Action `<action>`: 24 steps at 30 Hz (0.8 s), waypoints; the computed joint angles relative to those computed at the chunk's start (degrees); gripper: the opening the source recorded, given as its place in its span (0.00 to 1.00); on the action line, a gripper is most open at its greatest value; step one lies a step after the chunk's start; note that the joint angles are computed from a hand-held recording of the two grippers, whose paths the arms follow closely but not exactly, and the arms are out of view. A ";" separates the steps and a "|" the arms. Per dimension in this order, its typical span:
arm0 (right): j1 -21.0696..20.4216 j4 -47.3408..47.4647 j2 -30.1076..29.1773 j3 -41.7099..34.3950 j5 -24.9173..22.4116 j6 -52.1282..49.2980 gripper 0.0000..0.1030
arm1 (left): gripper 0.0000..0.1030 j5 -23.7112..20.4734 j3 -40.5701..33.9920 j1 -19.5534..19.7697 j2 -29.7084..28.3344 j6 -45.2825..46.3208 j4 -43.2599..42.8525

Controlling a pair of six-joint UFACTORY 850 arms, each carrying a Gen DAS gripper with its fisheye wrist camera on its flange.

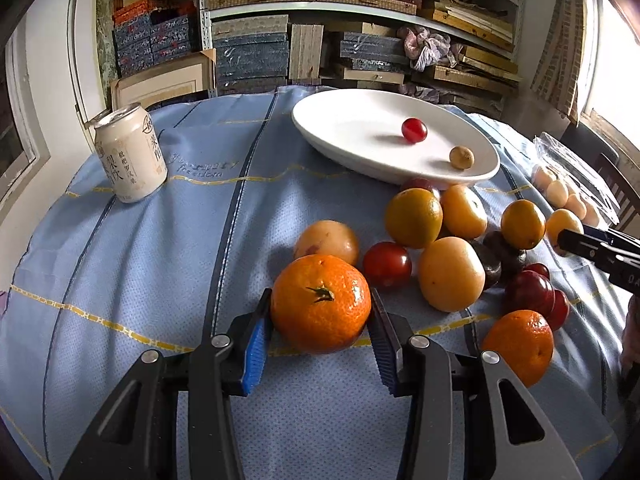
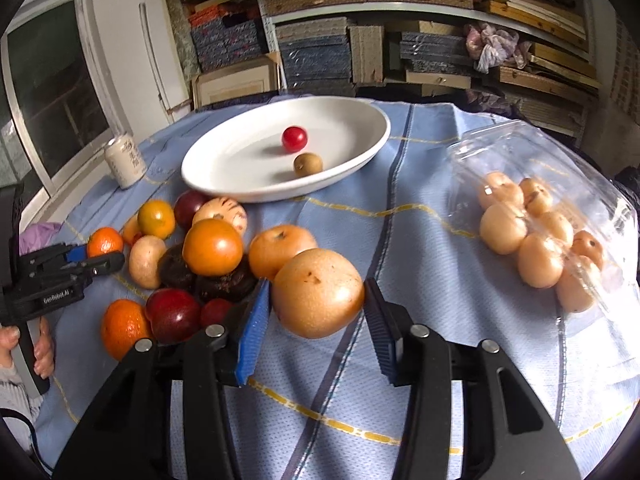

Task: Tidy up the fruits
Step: 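Lower the mandarin onto the plate with left tool while right tool releases the pear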

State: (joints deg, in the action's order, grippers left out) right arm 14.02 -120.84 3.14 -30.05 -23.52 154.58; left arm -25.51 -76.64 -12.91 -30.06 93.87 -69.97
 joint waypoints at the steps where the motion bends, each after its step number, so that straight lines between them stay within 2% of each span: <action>1: -0.01 -0.12 0.35 0.22 -0.28 0.36 0.45 | 0.44 -0.06 0.03 0.08 0.09 0.34 -0.52; 6: -0.31 -0.20 2.69 1.19 -1.99 1.69 0.45 | 0.44 -2.05 -1.39 1.13 0.80 0.49 -4.19; 10: -2.33 1.80 2.11 -2.09 -0.98 -1.65 0.45 | 0.44 -0.12 -6.31 -0.57 -0.71 -5.10 0.78; 13: -4.95 -1.66 -0.06 -6.46 1.41 0.43 0.45 | 0.44 0.61 -11.31 -2.96 -2.97 -10.27 4.91; 17: -7.44 -3.68 -6.03 -13.44 1.40 1.44 0.45 | 0.44 -0.25 -16.36 -5.35 -6.27 -14.89 6.95; 21: -9.42 -6.33 -11.46 -18.10 2.92 3.89 0.45 | 0.44 -0.96 -22.20 -7.60 -10.65 -22.31 12.96; 24: -10.26 -4.80 -14.92 -21.11 4.98 0.84 0.45 | 0.44 -0.65 -25.32 -8.72 -13.31 -26.32 17.29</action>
State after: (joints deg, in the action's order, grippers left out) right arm 3.75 -125.63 -11.79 -51.16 -18.54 155.41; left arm -26.16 -101.96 -21.63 -43.37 67.55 -52.68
